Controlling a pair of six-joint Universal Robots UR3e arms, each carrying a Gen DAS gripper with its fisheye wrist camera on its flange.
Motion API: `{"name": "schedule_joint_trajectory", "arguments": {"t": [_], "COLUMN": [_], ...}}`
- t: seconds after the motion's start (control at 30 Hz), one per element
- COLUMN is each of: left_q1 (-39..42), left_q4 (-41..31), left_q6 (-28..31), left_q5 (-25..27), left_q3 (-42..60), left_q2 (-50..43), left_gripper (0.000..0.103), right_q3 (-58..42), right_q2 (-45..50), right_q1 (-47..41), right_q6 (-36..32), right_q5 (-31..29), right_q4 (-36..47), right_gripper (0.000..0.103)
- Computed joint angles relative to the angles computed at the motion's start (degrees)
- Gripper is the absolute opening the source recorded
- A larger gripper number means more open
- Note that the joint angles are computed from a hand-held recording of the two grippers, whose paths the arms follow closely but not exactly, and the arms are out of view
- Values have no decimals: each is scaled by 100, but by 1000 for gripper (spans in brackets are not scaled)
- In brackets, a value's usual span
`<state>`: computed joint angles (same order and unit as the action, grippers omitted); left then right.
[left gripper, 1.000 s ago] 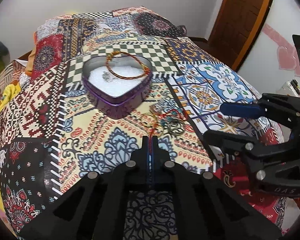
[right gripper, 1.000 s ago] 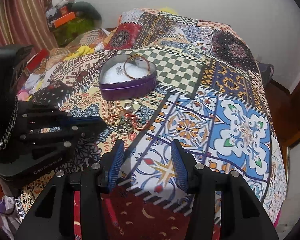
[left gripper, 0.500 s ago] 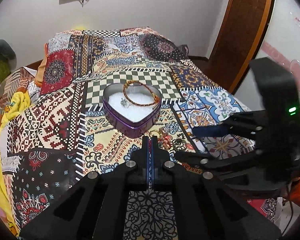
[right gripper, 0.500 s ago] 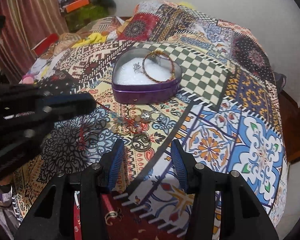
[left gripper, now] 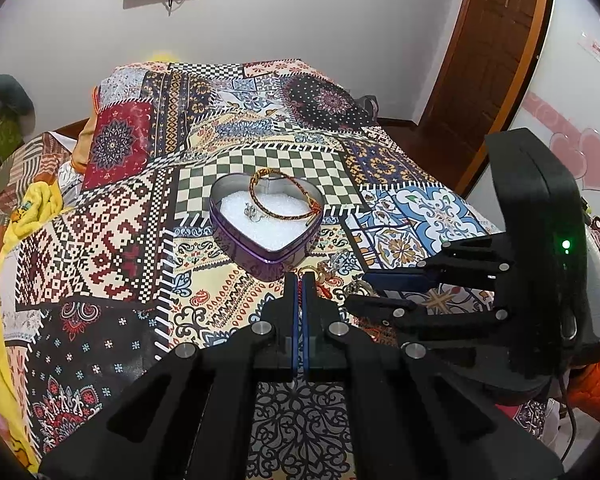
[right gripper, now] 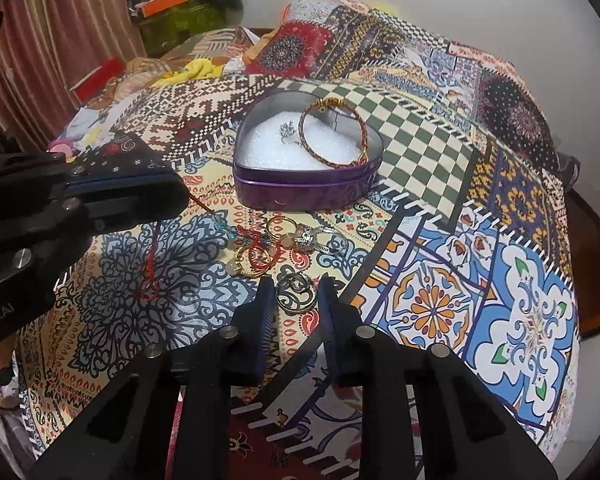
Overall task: Organize jewelry
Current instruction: 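Move the right tool back to the loose jewelry beside the tin, then grasp the red string bracelet with the right gripper and lift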
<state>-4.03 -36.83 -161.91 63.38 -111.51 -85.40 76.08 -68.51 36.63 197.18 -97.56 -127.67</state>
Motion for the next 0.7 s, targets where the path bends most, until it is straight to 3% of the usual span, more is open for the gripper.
{"name": "schedule_joint_trajectory", "arguments": {"t": [0.7], "left_q1": [433], "left_q4": [-387], "left_q6": [-220], "left_q5": [-513], "left_q3": [680], "left_q2": [586], "left_gripper": [0], "right_q3": [246], "right_q2": [-834], "right_q1": [250], "right_q6": [511], "right_q5": [-686], "right_q4": [-278], "right_gripper": [20]}}
